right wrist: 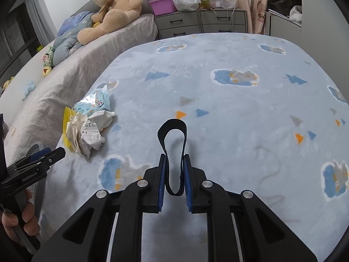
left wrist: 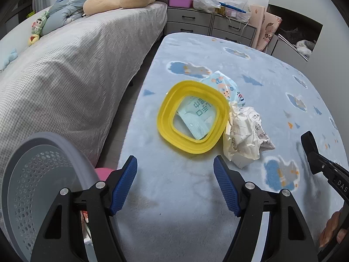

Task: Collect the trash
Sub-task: 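Grasp the yellow plastic lid rim with the left gripper while the right holds the band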

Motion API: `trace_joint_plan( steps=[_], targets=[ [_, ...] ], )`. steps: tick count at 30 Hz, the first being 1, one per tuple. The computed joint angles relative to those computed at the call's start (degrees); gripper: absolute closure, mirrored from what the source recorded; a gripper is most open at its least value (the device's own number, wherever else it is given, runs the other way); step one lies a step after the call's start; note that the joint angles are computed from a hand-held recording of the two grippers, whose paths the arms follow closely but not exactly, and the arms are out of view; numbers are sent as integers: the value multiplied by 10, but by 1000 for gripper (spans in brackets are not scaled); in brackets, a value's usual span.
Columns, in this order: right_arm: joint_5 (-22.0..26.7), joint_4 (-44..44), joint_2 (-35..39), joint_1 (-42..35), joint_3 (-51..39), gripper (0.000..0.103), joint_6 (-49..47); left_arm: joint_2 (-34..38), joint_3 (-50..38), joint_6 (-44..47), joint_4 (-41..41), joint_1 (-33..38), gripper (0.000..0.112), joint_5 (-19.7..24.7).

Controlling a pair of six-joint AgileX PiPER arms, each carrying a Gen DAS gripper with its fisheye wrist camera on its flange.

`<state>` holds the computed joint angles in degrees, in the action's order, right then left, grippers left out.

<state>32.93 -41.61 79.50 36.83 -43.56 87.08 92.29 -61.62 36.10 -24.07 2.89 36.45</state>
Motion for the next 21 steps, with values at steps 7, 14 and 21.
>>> trace_joint_plan(
  steps=[7, 14, 21],
  targets=[
    [-10, -1, -8, -1, 6, 87, 3, 27, -20, -1, 2, -21, 43, -7],
    [-26, 2, -12, -9, 15, 87, 1, 43, -34, 9, -13, -26, 43, -19],
    [-37, 4, -16, -12, 23, 87, 4, 57, -49, 8, -14, -35, 43, -29]
  ],
)
